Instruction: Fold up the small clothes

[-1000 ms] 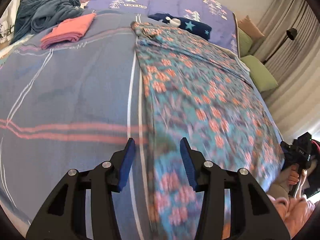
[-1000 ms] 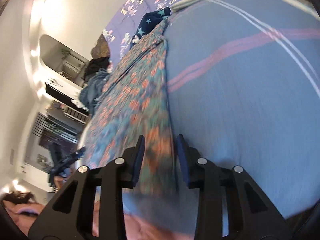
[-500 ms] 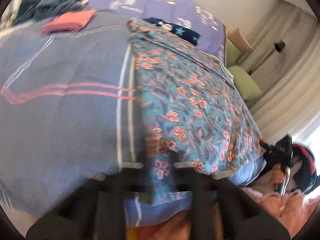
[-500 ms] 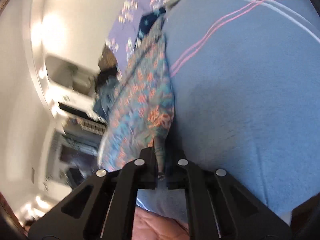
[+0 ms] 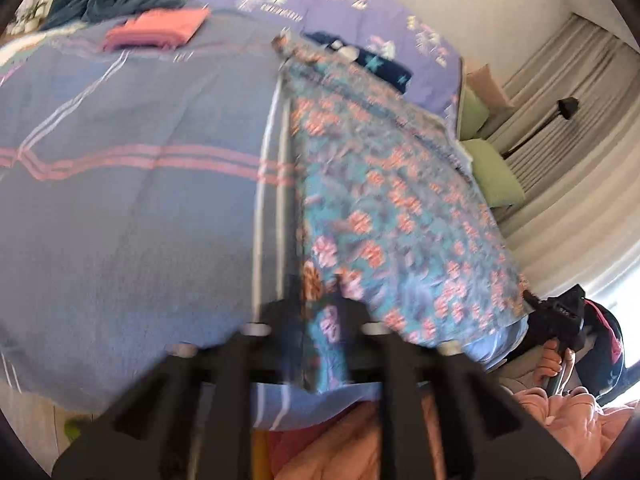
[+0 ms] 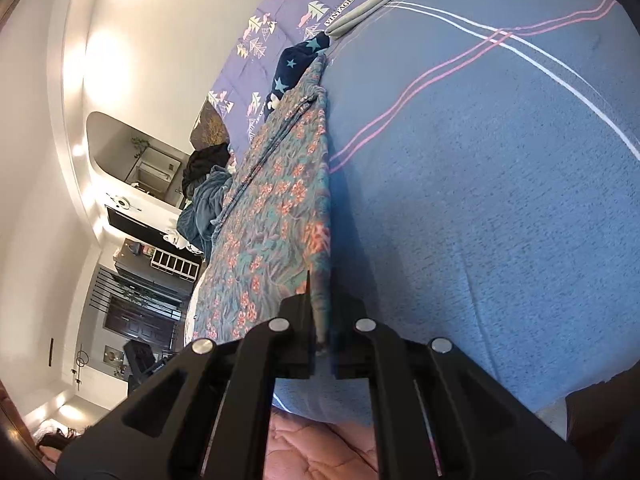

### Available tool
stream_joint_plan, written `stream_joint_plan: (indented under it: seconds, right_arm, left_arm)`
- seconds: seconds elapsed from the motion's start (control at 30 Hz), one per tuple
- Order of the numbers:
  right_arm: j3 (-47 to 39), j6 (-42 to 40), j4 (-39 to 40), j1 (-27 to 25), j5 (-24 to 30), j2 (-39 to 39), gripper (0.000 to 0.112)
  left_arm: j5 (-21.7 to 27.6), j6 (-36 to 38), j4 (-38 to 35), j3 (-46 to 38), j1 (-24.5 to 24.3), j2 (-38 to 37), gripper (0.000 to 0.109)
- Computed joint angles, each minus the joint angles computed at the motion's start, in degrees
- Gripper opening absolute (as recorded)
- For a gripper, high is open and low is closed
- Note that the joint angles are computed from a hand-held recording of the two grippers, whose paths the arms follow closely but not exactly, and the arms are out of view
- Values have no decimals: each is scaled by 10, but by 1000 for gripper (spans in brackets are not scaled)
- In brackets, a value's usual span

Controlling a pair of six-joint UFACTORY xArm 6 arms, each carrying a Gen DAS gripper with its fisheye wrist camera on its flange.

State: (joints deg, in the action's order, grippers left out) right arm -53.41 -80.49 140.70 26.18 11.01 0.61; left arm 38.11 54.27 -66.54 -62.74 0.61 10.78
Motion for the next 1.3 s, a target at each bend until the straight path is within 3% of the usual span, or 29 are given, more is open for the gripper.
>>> stream_joint_plan:
  seconds: [0.07,0.1,0.23,0.3,0.33,0.37,0.5,0.67,0.8,0.93,1.03,1.3]
  right_arm:
    - [-5,14,-16,1,-4,3,5]
    - [-11,24,-27,4,-13,9,5]
    - [-21,77,-83,12,-25,27,13]
    - [-20,89,-92,10,-7,32,12]
    - [-22,95,-97,11,-11,34,9]
    - [-25,99,-101,11,-18,34,5]
    - [-9,-27,16,-3,-15,-14,4]
    - [-51,-53,-15,3,-48,-19,4]
    - [-91,-91,-4,-9,-41,-11,4]
    - [-123,-124,11,-23,-32,3,5]
    - [-163,-107,-19,-27,-43,30,5]
    - [-273,54,-208,-34,-69,109,5]
  left_arm:
    - [37,29,-29,7,14,-5,53]
    - [58,39,-28,9,19,-7,57]
    - [48,52,-10,22,9,-14,59]
    - [48,53,-14,24,10,-16,44]
    - [55,44,-10,19,13,-13,10]
    - [59,17,1,11,15,-7,3]
    - [10,45,-48,21,9,-40,3]
    - [25,146,-173,-5,17,-69,3]
    - [7,139,-179,-54,4,-38,3]
    - [44,132,-205,-98,13,-1,3]
    - [47,122,-216,-131,9,23,3]
    - [33,79,-207,-248,-5,97,3]
